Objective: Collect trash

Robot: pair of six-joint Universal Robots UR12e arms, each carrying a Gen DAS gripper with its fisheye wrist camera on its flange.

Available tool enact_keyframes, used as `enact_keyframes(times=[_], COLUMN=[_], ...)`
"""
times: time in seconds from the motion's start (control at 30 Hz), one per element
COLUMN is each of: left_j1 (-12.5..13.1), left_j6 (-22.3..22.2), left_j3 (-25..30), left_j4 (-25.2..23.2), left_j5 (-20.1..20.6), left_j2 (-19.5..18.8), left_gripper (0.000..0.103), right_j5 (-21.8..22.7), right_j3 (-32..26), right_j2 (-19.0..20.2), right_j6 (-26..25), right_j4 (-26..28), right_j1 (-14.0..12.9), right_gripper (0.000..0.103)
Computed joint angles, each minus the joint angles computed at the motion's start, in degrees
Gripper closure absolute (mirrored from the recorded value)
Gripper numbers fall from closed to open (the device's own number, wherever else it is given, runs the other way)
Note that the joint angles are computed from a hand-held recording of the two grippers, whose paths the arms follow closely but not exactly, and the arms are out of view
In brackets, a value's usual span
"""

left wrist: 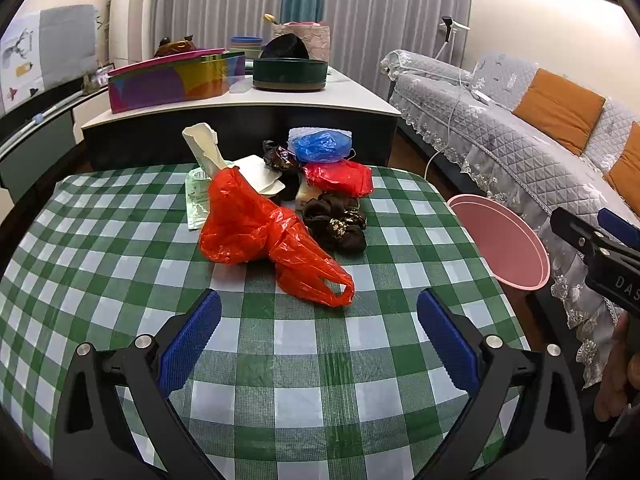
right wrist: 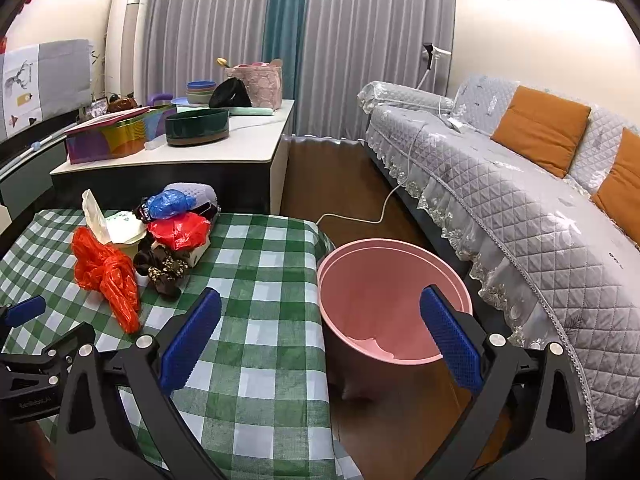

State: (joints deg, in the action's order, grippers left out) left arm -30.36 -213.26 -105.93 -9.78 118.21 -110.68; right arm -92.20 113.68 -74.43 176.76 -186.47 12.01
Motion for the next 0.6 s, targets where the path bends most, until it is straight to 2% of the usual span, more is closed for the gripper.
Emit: enact_keyframes(times=[0.6], left_j1=[0.05], left_j6=[-0.23], left_j3=[-0.01], left_j4=[-0.22], left_j5=[0.07], left_j2=[0.11], left_gripper=[0.008], right_j5=[-0.26], right_j3=[-0.03], right_j2=[0.35], right_j6=[-0.23], right_j4=[-0.96], right_j1=[0.35], right_gripper=[0.008])
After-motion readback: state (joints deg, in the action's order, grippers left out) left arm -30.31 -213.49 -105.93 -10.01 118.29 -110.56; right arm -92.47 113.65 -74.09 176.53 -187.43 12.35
